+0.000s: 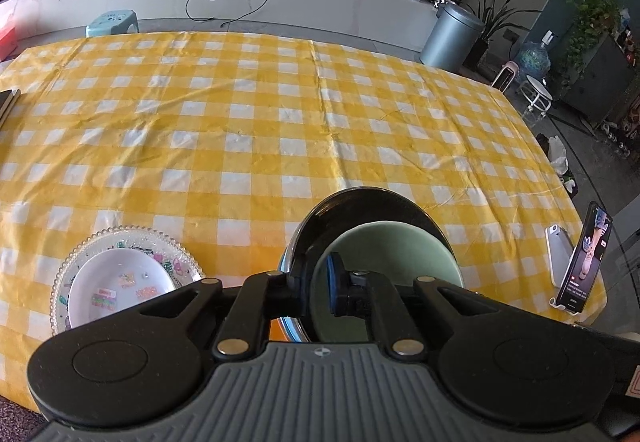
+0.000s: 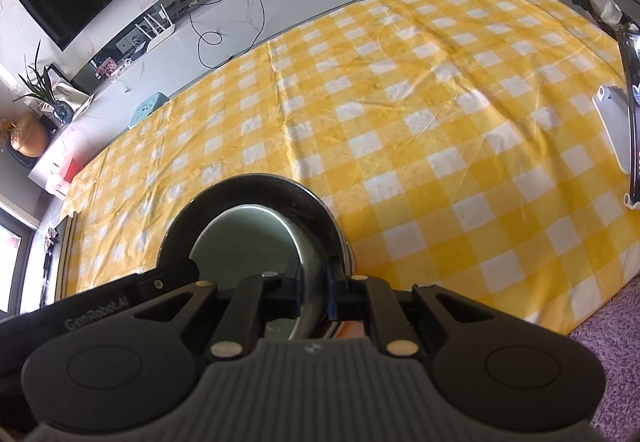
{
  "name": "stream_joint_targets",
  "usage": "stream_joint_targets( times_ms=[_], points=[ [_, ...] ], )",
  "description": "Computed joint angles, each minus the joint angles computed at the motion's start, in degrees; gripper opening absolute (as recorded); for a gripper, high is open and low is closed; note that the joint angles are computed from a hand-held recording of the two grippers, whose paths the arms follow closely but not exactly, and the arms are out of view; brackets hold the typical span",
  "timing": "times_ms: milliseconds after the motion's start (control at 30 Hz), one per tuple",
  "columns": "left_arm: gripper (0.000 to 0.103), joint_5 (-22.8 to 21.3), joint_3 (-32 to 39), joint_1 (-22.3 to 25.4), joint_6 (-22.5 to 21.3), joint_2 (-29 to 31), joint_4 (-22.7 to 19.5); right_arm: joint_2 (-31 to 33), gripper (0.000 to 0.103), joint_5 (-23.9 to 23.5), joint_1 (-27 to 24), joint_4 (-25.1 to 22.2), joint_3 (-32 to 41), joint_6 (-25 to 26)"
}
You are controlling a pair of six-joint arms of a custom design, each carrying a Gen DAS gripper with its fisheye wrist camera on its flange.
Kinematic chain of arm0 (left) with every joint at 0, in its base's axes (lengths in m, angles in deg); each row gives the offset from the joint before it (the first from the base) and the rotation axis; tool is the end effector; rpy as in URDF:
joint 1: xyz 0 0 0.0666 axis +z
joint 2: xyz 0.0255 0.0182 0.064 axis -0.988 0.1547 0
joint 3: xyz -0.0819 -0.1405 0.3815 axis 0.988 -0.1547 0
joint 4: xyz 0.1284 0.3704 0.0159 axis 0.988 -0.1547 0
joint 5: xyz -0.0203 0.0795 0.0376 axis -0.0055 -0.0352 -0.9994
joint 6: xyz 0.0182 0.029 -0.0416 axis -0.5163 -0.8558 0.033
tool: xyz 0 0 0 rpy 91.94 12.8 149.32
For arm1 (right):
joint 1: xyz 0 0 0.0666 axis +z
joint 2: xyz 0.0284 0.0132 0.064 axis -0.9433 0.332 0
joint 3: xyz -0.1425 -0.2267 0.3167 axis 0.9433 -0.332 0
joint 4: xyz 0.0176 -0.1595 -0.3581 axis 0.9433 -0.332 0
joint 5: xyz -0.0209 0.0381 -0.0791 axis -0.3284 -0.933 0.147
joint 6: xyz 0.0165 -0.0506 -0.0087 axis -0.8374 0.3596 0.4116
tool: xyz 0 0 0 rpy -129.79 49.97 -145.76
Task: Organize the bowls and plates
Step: 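Carry the green bowl with the left gripper and lower it into the blue bowl, then open the left gripper to release the green bowl inside the blue bowl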
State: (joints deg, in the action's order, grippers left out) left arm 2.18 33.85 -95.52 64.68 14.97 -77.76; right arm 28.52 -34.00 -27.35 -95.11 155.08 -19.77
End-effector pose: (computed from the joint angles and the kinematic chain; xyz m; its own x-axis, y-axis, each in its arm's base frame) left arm 0.3697 -0.1107 0.5851 -0.7270 0.4030 -0.5560 0.6043 0.7600 -0.2393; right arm 0.2737 0.2315 0.5346 -0.4799 0.7177 -0.5045 0.6400 0.6798 0.3582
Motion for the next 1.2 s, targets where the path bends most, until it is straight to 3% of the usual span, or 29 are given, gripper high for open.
stream_joint_targets(
  times_ms=[233, 433, 533, 633, 800, 933, 1200],
  points=[
    [0.019, 3.7, -1.4, 1.9, -0.4, -1.7, 4.3, -0.7, 0.012, 0.0, -0.4, 0.7, -0.3, 0.7],
    [0.020, 4.5, -1.6, 3.7, 2.3, -1.0, 4.4, -1.2, 0.013, 2.0, 0.3, 0.1, 0.3, 0.2],
    [0.019, 4.6, -2.0, 4.2, 2.3, -1.0, 4.8, -1.3, 0.027, 4.1, 1.0, -0.7, 0.8, 0.1],
    [0.017, 5.9, -2.2, 4.6, 2.1, -0.8, 4.1, -1.7, 0.028, 4.7, 1.0, -1.3, 0.8, -0.4],
    [0.008, 6.9, -2.7, 4.9, 2.2, -0.7, 3.8, -2.1, 0.012, 4.8, 1.3, -2.5, 0.6, -2.0],
    [0.007, 7.3, -2.8, 5.1, 2.0, -0.7, 3.7, -2.3, 0.001, 4.0, 1.4, -2.4, 0.0, -2.4],
    [0.007, 7.5, -3.1, 5.1, 2.7, -0.5, 3.8, -2.1, 0.000, 3.9, 1.3, -1.2, -0.3, -1.5]
  ],
)
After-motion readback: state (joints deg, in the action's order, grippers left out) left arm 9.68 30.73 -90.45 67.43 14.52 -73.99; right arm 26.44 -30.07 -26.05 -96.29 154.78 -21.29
